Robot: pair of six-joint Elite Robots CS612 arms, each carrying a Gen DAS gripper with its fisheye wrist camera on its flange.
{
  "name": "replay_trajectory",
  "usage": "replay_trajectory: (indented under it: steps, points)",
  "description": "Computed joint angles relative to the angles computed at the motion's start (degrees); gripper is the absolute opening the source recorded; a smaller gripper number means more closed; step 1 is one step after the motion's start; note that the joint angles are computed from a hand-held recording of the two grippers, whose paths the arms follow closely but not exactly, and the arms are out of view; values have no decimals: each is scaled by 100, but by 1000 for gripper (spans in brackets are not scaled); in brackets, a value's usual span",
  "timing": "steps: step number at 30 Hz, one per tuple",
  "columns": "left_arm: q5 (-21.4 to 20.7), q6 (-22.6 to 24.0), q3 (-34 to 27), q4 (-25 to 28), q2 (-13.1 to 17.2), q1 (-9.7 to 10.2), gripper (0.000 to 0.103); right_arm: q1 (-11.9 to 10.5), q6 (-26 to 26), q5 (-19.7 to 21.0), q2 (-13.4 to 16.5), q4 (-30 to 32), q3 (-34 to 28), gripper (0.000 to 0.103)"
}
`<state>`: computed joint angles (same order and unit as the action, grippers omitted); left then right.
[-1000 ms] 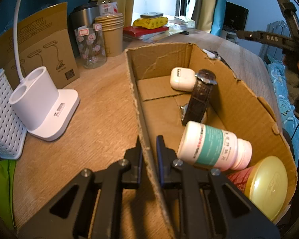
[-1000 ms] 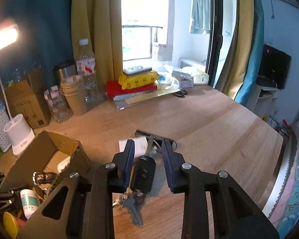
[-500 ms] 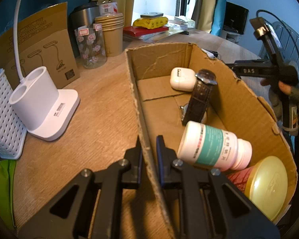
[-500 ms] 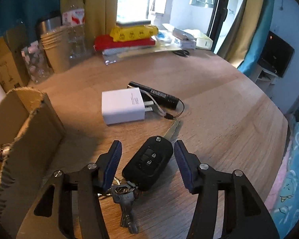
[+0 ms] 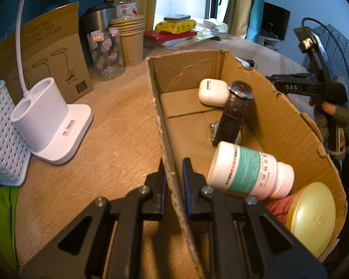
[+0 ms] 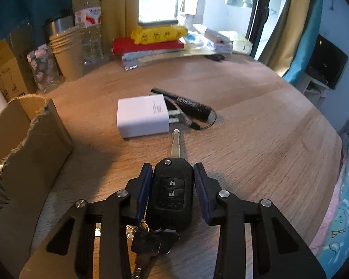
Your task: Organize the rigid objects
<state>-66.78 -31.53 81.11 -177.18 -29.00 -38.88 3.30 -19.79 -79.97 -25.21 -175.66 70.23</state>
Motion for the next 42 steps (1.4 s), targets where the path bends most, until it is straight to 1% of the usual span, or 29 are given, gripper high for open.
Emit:
replay_trajectory:
  steps: [7,14,21,36,42]
  points:
    - [0,0,0,0,0,0,13,-50,54,324,-180,-391,250,37]
    - [1,0,-1,1,0,1,13,-88,161,657,-380,-957,540,37]
    - [1,0,-1,1,0,1,13,-115,257,902,-537,-1373,750,37]
    - [-1,3,-1,-1,1,2,13,-81,297,1330,-812,-2048,1084,37]
    - [-1,3,-1,-1,1,2,13,-41,236,1646,-951,-2386,1237,37]
